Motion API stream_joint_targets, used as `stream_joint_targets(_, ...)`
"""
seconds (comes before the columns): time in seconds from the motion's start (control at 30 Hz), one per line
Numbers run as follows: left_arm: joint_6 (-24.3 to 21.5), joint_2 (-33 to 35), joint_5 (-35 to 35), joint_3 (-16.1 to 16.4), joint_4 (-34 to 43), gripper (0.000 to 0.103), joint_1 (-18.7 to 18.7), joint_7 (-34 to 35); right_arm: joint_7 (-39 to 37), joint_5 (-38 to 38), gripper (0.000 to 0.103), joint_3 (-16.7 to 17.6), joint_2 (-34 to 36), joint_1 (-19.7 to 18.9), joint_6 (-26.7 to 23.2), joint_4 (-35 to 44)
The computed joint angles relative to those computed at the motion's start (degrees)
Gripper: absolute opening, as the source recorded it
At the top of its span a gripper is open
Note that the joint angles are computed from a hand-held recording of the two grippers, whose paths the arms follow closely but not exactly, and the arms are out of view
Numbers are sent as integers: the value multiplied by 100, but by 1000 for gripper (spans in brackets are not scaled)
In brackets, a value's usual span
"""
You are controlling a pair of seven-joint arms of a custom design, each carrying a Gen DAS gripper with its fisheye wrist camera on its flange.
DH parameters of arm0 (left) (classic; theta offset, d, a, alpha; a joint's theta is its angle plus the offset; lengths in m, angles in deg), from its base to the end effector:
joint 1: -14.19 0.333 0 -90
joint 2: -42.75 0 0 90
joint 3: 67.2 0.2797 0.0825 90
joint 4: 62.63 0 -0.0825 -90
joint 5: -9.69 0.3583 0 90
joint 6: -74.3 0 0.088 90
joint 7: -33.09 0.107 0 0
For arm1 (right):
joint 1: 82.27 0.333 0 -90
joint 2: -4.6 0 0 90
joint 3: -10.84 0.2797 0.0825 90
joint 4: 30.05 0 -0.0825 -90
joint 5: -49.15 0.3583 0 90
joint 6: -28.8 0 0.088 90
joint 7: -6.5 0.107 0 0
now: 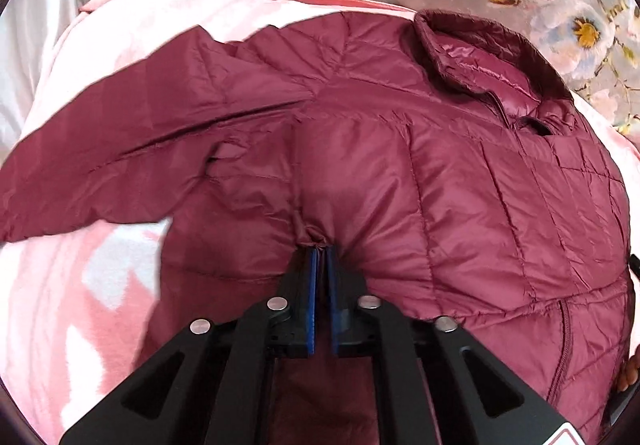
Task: Fold large clothes
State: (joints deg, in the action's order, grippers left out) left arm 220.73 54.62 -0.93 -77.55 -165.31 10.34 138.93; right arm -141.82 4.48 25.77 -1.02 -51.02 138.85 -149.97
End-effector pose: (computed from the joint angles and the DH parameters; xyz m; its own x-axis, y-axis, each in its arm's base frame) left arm 0.6124 -0.1445 0.4732 -0.3902 -0.9190 0.0566 -0.7815 0.2980 -0.5482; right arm 0.3827 0.3309 0.4520 -0.7879 -0.5833 -0.1976 -0.3396 0.6792 -0.6507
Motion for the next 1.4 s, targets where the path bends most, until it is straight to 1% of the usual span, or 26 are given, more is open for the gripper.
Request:
stream_joint_targets(0.07,148,-224,-135,-6,-159,9,78,205,-56,-229,8,142,3,101,-466,322)
stream_joint_targets(0.13,275,-424,-261,-9,-208,14,102,380,-275,-497,17,162,84,145,-563,642)
stream_joint_targets(0.17,170,-449,-462,-35,-71,18,119,488,-466,-641,26,157,240,162,-600,922)
stream_joint_targets(0.2,83,-404,-543,-45,81,30,95,485,-608,-741,37,110,380,169,-553,1137)
stream_joint_targets(0.23,12,-360,-666,-69,230,40,78,510,-719,-858,42,39,530,168,-359,1321)
stream_joint_targets(0.27,18,-290,-715,-92,359,44,34,483,-771,-929,45,-40,651,167,-100,1429)
stream_joint_targets(0.3,93,-189,-612,-102,477,48,-56,335,-879,-920,44,-136,857,147,172,1612)
stream_joint_targets(0.37,126,39,-219,-92,649,48,-247,-5,-1226,-682,44,-320,1337,137,576,1993)
stream_joint_targets(0.5,87,272,310,-81,494,48,-416,-288,-1832,-82,43,-546,2004,256,1004,2302)
stream_joint_targets(0.57,121,252,307,-118,265,48,-381,-228,-2096,47,43,-609,2212,440,861,2384)
stream_joint_targets(0.63,467,103,243,-152,-151,50,-325,-65,-2316,26,43,-670,2281,698,579,2500)
stream_joint_targets(0.73,836,-170,30,-207,-666,51,-245,238,-2383,36,43,-725,2152,887,609,2299)
stream_joint_targets(0.8,1073,-252,230,-153,-869,51,-319,181,-2516,129,42,-749,2135,894,595,2318)
stream_joint_targets(0.87,1114,-216,406,-100,-844,52,-372,10,-2520,210,42,-791,2160,910,425,2499)
stream_joint_targets(0.9,1146,-209,446,-86,-849,53,-381,-70,-2436,72,42,-838,2096,921,476,2537)
stream_joint_targets(0.97,1204,-223,452,-92,-887,55,-370,-115,-2491,-177,42,-911,2231,949,289,2949)
stream_joint_targets(1.07,1265,-207,571,-78,-898,57,-400,-274,-2790,-214,42,-1049,2547,873,218,3507)
stream_joint_targets(1.1,1319,-222,639,-60,-934,57,-419,-371,-2888,-133,34,-1115,2689,808,218,3700)
stream_joint_targets(1.13,1363,-247,646,-59,-976,58,-411,-408,-2904,-63,30,-1180,2772,754,282,3789)
stream_joint_targets(1.2,1439,-269,563,-75,-1023,58,-371,-443,-2874,143,20,-1249,2799,615,680,3700)
stream_joint_targets(1.23,1423,-259,494,-94,-1009,58,-345,-420,-2959,303,17,-1244,2852,544,866,3693)
stream_joint_targets(1.27,1410,-244,425,-115,-989,58,-322,-376,-3089,423,14,-1243,2981,538,883,3780)
stream_joint_targets(1.3,1397,-235,370,-128,-978,58,-305,-347,-3202,480,14,-1272,3099,578,766,3893)
stream_joint_targets(1.33,1401,-230,370,-129,-976,58,-309,-348,-3330,599,13,-1419,3193,692,712,3935)
stream_joint_targets(1.37,1409,-224,375,-129,-973,58,-313,-345,-3194,470,12,-1366,3183,646,825,3777)
stream_joint_targets(1.4,1398,-212,398,-124,-959,58,-320,-352,-3028,343,11,-1429,3110,711,941,3605)
